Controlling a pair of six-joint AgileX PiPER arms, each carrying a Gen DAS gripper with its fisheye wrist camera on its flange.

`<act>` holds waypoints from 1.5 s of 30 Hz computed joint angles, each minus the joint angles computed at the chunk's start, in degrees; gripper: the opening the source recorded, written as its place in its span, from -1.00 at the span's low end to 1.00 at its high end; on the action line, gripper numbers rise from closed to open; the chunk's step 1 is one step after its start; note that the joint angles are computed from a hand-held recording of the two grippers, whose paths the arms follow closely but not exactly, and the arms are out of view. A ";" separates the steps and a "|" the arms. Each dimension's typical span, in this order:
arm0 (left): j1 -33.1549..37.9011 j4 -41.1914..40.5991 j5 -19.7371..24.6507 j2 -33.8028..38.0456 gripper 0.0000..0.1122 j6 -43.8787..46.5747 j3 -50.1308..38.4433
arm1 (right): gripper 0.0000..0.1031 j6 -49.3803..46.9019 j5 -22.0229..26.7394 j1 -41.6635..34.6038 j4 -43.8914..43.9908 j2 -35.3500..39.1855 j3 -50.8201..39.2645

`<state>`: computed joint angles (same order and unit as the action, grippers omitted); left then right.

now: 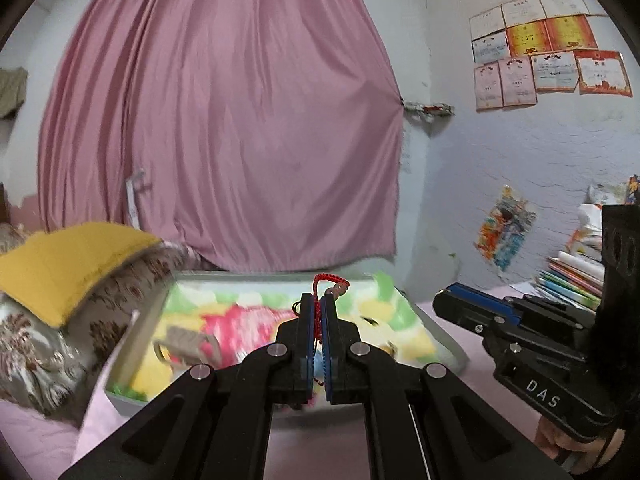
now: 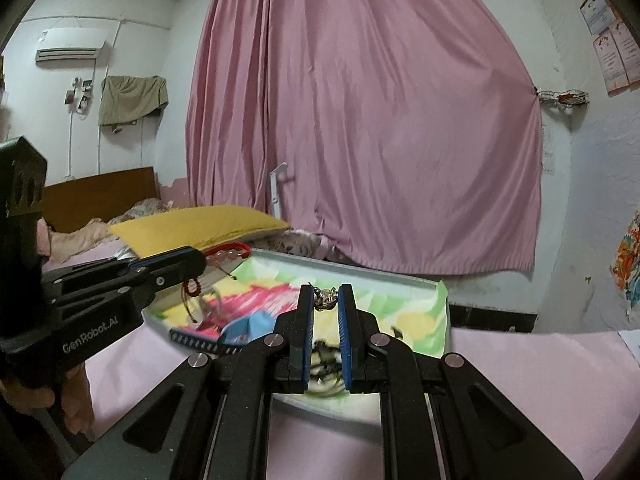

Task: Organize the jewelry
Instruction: 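Carry the red bracelet and gold charm into the tray and open both tools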

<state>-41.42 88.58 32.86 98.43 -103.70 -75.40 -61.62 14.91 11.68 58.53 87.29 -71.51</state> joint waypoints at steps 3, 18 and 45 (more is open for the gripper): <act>1.27 1.89 -0.03 1.31 -0.94 -0.94 -1.39 | -0.80 0.11 -1.31 0.48 0.15 2.14 -2.37; 7.81 -20.78 -3.69 6.85 -0.94 17.95 -9.87 | -0.80 33.06 8.67 0.84 -31.91 13.42 -17.03; 11.05 -49.79 -2.48 11.35 -0.94 44.88 -16.97 | -0.79 42.19 30.09 0.83 -39.13 25.98 -34.26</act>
